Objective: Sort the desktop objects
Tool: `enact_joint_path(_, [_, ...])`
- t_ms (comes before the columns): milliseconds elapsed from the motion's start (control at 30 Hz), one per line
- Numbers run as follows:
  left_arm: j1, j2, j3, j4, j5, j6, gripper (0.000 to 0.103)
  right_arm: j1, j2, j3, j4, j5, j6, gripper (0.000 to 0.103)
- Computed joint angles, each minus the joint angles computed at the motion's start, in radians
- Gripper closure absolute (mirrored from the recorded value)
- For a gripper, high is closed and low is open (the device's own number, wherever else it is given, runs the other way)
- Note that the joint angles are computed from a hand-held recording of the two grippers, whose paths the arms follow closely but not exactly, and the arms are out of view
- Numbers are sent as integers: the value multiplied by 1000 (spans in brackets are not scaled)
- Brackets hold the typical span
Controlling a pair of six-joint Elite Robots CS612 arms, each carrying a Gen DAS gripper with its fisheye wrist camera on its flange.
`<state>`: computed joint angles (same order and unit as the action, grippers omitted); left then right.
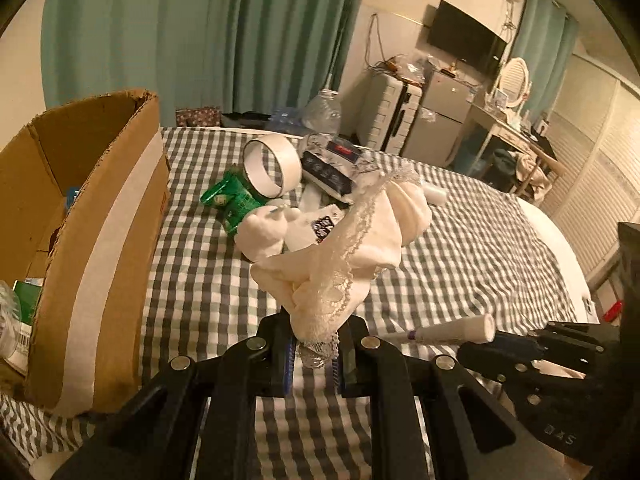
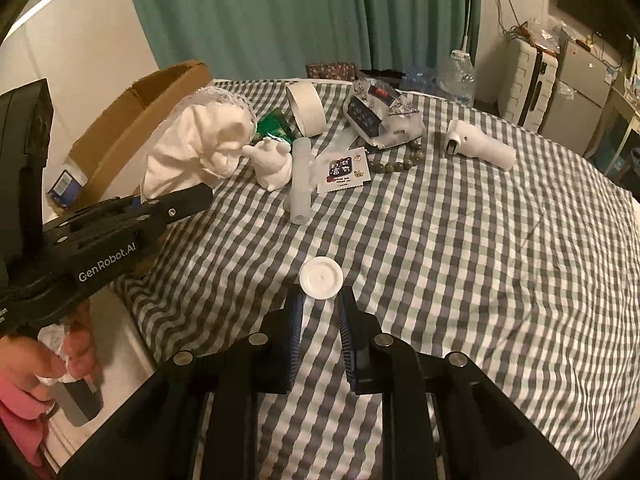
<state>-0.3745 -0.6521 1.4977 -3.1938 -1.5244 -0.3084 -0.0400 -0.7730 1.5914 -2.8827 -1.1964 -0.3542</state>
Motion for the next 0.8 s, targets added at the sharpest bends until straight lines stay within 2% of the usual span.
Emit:
enact_joint_path(233, [2,-19,35,-34,1,-5,89,-5,-14,27,-34,7,18,87])
enact_joint_path(300, [3,-22,37,-31,5,-9,89,-6,-20,32,-43,19,17,95])
enact_joint_path(467, [4,-23,41,-35,4,-3,89,-2,-20,33,-52,4,18,95])
enact_joint_path(533, [7,-20,38,-28,-4,-17,89,-1,-11,23,-24,-3,22,90])
enact_joint_path(567, [9,-19,37,-27,-8,-25,89,2,-4,17,-22,-19,33,76])
enact_joint_path(600, [11,-18,37,-24,-13,-33,89,7,8,9,-31,-48,53,56])
enact_joint_path(633, [12,-17,36,-23,-14,-39,89,11,19,0,-33,-73,79,49])
enact_joint_path(700, [15,-16,35,-23,-22,-48,89,8,49,-39,9,-82,169,46])
enact_joint_path(767, [17,-13,32,-15,-25,-54,89,3,72,-74,43,-67,233,46])
enact_joint_path(800, [17,-12,29,-8,-28,-57,89,7,81,-86,40,-87,246,46])
